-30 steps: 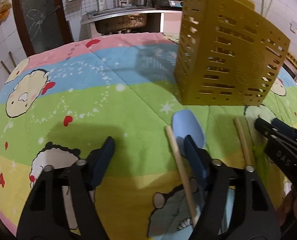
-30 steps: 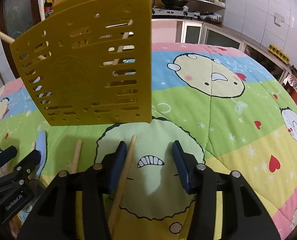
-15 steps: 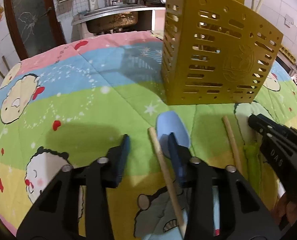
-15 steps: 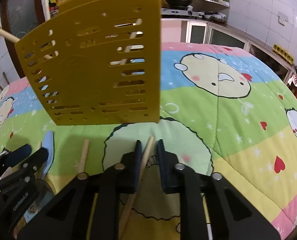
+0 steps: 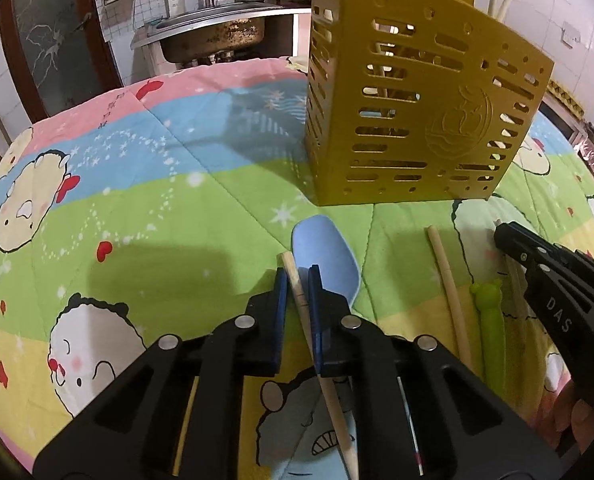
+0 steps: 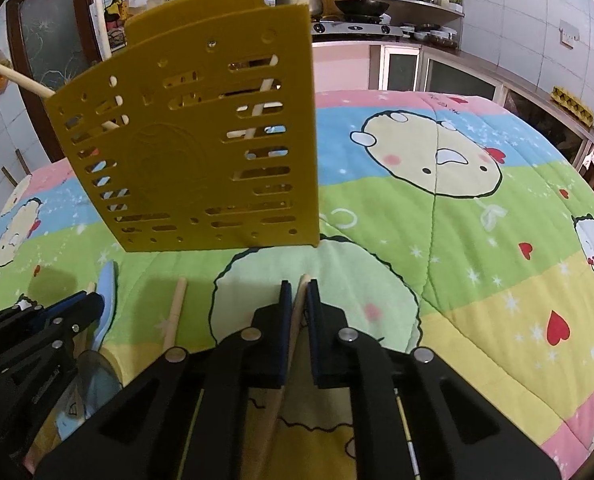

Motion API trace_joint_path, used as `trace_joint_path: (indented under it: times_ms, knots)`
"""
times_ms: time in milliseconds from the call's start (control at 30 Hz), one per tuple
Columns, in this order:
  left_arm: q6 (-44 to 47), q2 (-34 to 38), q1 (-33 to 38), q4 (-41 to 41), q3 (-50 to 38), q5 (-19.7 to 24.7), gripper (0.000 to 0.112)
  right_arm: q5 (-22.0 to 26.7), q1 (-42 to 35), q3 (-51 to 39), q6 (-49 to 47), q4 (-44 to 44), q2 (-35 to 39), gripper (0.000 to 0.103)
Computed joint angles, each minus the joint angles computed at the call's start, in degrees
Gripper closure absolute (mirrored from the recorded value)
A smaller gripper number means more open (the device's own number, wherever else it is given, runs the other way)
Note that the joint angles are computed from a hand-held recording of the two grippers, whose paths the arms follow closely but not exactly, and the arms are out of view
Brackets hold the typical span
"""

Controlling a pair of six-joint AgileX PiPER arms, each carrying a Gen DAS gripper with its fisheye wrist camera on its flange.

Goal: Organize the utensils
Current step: 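Close the left tool on a wooden chopstick while the right tool grasps another chopstick, then lift both chopsticks and carry them above the yellow holder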

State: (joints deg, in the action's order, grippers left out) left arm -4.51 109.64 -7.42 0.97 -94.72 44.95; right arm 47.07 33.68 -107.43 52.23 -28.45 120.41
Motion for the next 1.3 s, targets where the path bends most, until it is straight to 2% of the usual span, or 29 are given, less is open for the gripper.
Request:
trace_joint_path:
  times_ms: [367,667,967,1300]
  knots:
    - [1.35,-8.0,0.07,-1.5,6.49,-4.2,0.108,-4.33,0.17,7.37,4.57,-4.35,-7.45,0.098]
    - [2.9,-17.17,0.39,-2.37,12.72,-10.04,0.108,-8.15,2.15,15.91,15.51,-16.46,-16.48,0.098]
    - [9.15,-26.35,2.78,-9.72,20.52,-17.88,0.108,-7.52,7.68,22.61,30.64,-34.56,-22.51,0.098]
    - [16.19,-31.16,5.12,-17.82,24.22,-20.1,0.108,-5.49,11.05,25.03,35.5,-41.16,-24.69,0.098]
